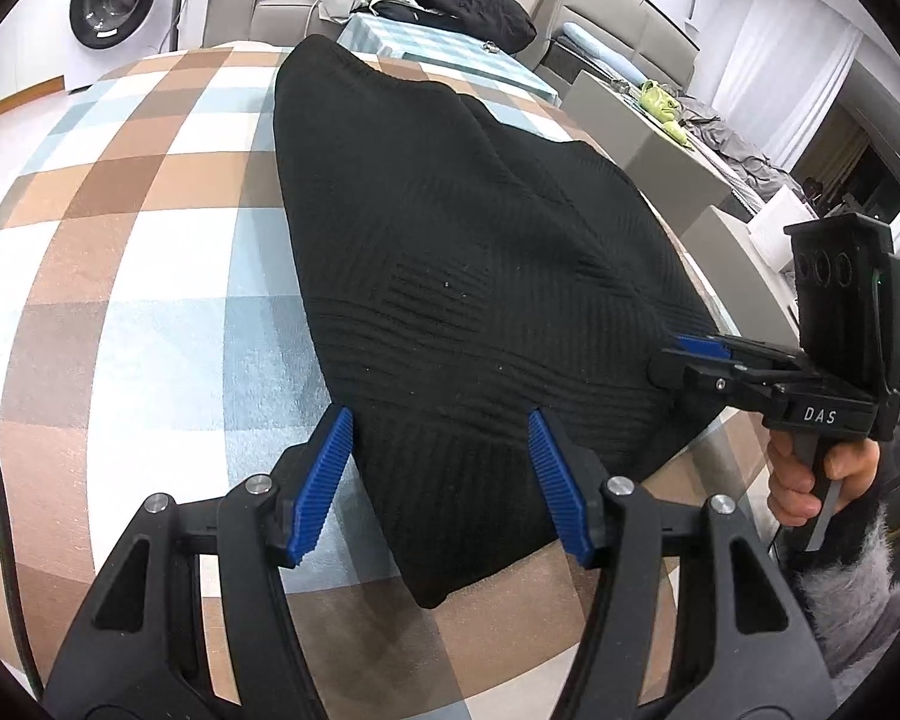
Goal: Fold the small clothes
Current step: 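Grasp the opposite sweater side with the right gripper and fold it inward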
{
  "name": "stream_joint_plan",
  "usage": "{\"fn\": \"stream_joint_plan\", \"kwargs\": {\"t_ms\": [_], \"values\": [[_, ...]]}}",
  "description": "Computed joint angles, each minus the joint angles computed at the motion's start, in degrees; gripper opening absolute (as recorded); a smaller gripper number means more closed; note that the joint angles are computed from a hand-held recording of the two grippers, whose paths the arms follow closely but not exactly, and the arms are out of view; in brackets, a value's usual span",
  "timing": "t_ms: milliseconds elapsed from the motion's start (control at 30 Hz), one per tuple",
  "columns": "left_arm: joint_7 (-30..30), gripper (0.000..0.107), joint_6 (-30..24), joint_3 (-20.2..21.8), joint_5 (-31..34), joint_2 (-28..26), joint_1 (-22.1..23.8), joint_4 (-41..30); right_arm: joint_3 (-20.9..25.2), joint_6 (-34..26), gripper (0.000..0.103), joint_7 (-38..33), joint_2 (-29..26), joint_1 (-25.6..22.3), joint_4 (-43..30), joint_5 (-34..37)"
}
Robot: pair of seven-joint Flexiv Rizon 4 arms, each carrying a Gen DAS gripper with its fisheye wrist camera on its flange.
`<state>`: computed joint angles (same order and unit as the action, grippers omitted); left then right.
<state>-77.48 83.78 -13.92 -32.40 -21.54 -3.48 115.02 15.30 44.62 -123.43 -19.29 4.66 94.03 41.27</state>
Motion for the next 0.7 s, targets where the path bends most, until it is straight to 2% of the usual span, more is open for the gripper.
{"fn": "stream_joint_plan", "kwargs": {"t_ms": [67, 100, 133, 267, 400, 533, 633, 700], "values": [[-2.1, 0.058, -0.2, 1.9, 1.3, -0.1, -1.3, -0.4, 0.5, 1.8, 0.041, -1.0, -0.6, 0.0, 0.0, 1.9], [-2.2, 0.058, 0.0, 1.4, 0.9, -0.1, -0.9, -0.3, 0.9, 2.4, 0.023, -1.4, -1.0, 0.0, -0.3, 3.0], [-1.8, 0.058, 0.4, 0.6, 0.3, 0.1, -0.2, 0.1, 1.3, 1.4, 0.009, -2.5, -1.4, -0.4, -1.0, 3.6], [-2.1, 0.058, 1.6, 0.4, 0.5, 0.7, 0.2, 0.4, 1.7, 2.3, 0.005, -3.0, 0.8, -0.6, -1.4, 5.2], [-0.1, 0.058, 2.5, -2.3, -1.7, 1.1, 2.3, 0.7, 0.8, -1.9, 0.005, -2.5, 5.3, -2.4, -1.1, 9.7], [-0.2, 0.058, 1.0, -0.5, -0.1, 0.2, 1.0, -0.8, -1.7, -0.7, 0.005, 3.8, 5.5, 1.0, 1.6, 4.1], [-1.5, 0.058, -1.3, 1.9, 2.2, -0.7, -0.8, -2.2, -3.3, 2.5, 0.005, 12.1, 3.0, 4.7, 4.7, -5.3], [-1.8, 0.058, -2.0, 2.5, 3.2, -1.1, -1.4, -2.7, -2.3, 2.4, 0.006, 11.4, 2.8, 3.3, 4.6, -4.3]]}}
